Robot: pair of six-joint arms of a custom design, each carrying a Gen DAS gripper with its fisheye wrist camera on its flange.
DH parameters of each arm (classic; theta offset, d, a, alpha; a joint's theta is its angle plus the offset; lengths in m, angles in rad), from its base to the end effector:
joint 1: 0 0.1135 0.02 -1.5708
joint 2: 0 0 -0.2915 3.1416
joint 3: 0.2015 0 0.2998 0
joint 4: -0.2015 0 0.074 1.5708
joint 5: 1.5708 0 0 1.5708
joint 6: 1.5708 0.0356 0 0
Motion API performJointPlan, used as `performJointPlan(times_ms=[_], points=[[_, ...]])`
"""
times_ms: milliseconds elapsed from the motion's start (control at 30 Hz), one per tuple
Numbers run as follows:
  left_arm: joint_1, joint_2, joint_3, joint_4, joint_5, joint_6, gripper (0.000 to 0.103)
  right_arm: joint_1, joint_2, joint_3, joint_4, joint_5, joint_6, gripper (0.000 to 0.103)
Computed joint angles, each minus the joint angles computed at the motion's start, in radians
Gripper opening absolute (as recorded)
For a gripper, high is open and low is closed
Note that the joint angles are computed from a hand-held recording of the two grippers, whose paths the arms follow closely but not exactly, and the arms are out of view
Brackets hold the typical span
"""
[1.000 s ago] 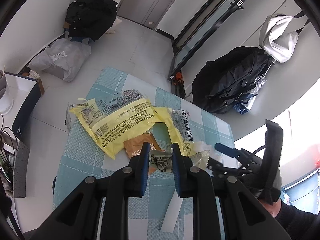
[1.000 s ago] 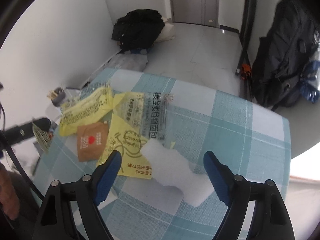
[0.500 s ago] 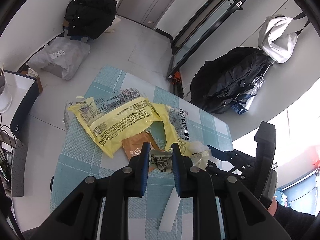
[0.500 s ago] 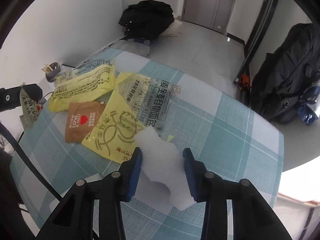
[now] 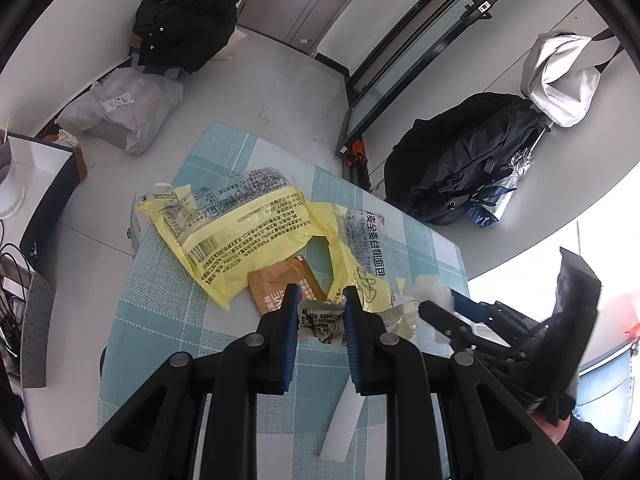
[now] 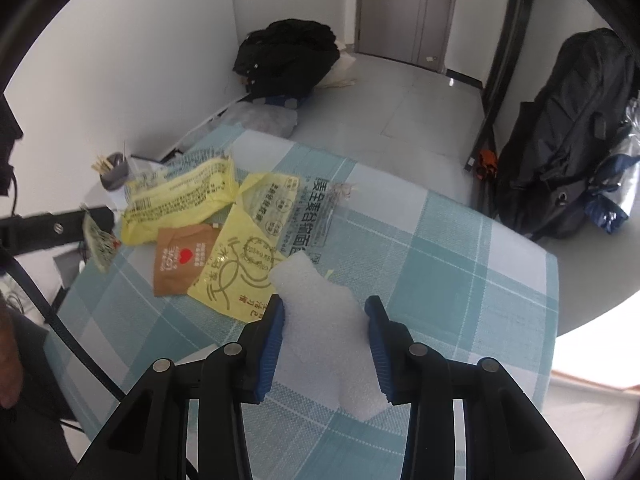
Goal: Collect trash
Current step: 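Lift both held items and carry them toward the white bin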
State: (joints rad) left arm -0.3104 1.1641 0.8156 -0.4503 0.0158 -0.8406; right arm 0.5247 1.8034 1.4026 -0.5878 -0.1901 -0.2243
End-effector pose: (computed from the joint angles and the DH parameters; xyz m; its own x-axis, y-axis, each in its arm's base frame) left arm 0.2643 -0.0854 0.2588 -0.6905 -0.5609 -0.4569 -0.2976 0.7959 -0.5273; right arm 0.3783 0.2267 0.2468 -0.5754 -0.5854 -0.5712 -0.7281 0.6848 0.0316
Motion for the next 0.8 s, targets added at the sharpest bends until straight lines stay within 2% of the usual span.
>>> performJointPlan(times_ms=[233, 800], points=[[-0.010, -0.011, -0.014, -0.001, 0.006, -0.016, 0.017, -0.010, -0.073, -0.047, 0.011, -0.041, 0.034, 0.039], [-0.125, -0.030, 0.027, -0.089, -0.157, 0.024, 0.017, -0.102, -0.319, -0.214, 0.012, -0.169, 0.078, 0.039]])
